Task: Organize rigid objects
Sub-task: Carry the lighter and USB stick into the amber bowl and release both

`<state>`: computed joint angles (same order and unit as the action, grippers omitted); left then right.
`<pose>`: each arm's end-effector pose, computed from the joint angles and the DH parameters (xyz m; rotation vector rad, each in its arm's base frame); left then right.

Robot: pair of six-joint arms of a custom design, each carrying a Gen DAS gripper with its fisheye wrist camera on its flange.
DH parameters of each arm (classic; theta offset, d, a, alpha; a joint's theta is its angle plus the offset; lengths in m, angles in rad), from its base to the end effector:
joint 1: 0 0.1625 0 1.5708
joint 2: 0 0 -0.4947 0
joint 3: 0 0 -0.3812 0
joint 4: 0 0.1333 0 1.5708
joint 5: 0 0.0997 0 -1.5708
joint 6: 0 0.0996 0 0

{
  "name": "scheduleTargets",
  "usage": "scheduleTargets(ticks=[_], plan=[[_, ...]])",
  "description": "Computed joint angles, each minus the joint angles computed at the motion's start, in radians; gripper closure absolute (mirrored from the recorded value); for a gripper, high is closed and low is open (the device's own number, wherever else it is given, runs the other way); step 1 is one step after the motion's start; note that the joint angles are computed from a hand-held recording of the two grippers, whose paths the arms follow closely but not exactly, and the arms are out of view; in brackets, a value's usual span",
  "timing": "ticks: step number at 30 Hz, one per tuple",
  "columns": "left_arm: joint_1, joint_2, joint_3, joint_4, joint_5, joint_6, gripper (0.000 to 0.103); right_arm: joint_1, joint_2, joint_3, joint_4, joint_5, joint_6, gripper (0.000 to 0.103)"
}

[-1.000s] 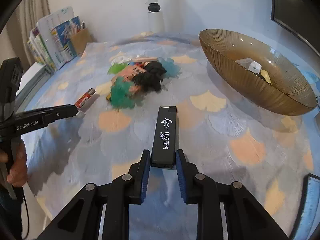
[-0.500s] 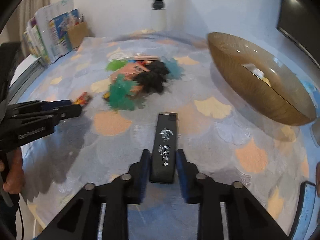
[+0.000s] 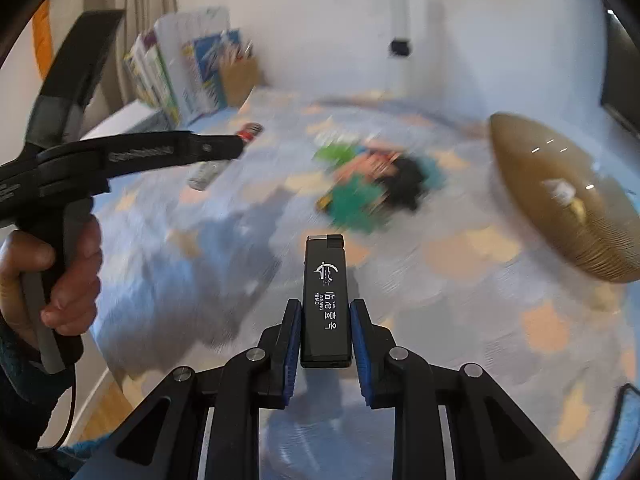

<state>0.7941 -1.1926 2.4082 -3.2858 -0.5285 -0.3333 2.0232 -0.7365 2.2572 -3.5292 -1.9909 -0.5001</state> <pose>-0.1427 -0.4581 0.2685 0.1722 2.2512 -1.1600 0.3082 -0.4222 0.0740 1.1059 -2.4187 0.5772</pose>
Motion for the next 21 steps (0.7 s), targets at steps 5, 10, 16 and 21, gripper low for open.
scheduleTargets(ticks=[5,10,16,21], plan=[[-0.026,0.049,-0.108,-0.084,-0.023,0.165,0.083,-0.003,-0.07,-0.015,-0.045,-0.045,0.001,0.079],[-0.004,0.154,-0.28,-0.058,-0.152,0.272,0.083,-0.044,-0.131,-0.092,-0.074,-0.156,0.027,0.079],[0.051,0.317,-0.48,0.111,-0.285,0.24,0.083,-0.125,-0.182,-0.218,0.044,-0.291,0.114,0.079],[0.085,0.414,-0.58,0.226,-0.339,0.209,0.083,-0.162,-0.176,-0.289,0.169,-0.346,0.123,0.079]])
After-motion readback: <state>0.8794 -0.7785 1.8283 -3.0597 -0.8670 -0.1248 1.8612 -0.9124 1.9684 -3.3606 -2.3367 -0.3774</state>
